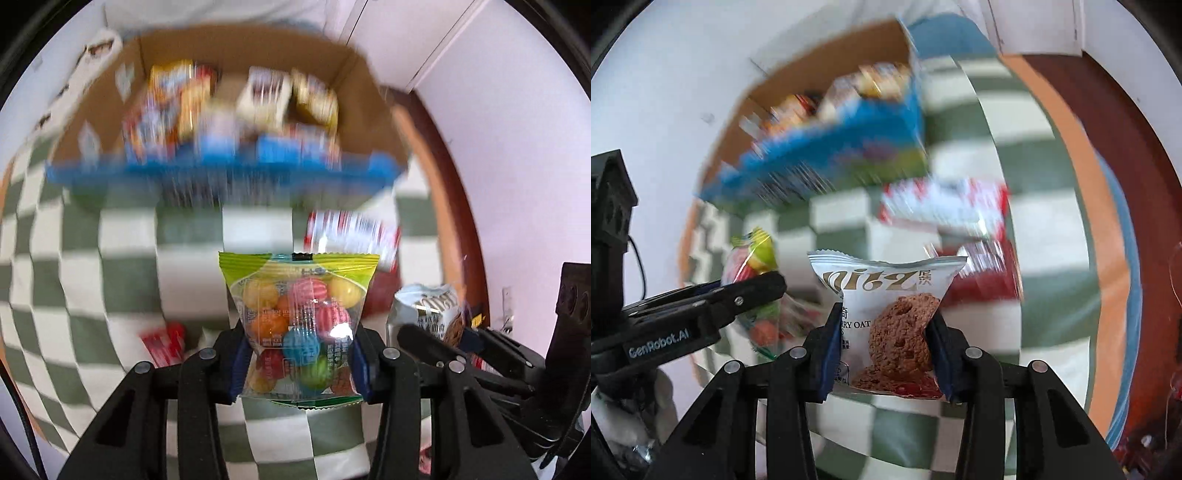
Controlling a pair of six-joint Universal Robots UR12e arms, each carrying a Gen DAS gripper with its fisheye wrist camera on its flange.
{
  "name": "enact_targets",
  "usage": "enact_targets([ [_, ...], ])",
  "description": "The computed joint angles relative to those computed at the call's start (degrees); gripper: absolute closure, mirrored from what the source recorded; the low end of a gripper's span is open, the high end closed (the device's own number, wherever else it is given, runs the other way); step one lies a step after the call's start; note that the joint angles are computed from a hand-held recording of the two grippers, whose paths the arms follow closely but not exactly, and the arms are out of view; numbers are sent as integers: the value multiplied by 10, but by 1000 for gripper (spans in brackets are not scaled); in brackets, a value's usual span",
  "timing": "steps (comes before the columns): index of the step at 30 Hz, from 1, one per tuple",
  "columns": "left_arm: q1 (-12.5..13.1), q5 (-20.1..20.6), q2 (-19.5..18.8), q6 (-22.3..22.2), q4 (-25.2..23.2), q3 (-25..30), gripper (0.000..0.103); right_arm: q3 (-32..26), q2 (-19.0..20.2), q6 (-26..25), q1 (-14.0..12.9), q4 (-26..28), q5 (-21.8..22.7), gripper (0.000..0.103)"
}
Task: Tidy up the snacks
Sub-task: 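Carry both packs into the box and open both tools to release them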
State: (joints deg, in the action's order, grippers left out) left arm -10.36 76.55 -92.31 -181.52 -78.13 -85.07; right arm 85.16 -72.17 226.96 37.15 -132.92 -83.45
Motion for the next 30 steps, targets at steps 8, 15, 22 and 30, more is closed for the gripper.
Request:
enact_targets([
  [8,35,22,-81,24,14,122,61,-153,80,-56,-24,27,-43,58],
  [15,55,77,-170,45,-44,231,60,-295,170,-78,-43,118,-55,58],
  [22,58,140,-223,54,-78,273,60,-387,233,-81,-52,200,-56,58],
  [30,64,139,-252,44,-125,286,40,-451,285,-82,-60,303,-34,5],
])
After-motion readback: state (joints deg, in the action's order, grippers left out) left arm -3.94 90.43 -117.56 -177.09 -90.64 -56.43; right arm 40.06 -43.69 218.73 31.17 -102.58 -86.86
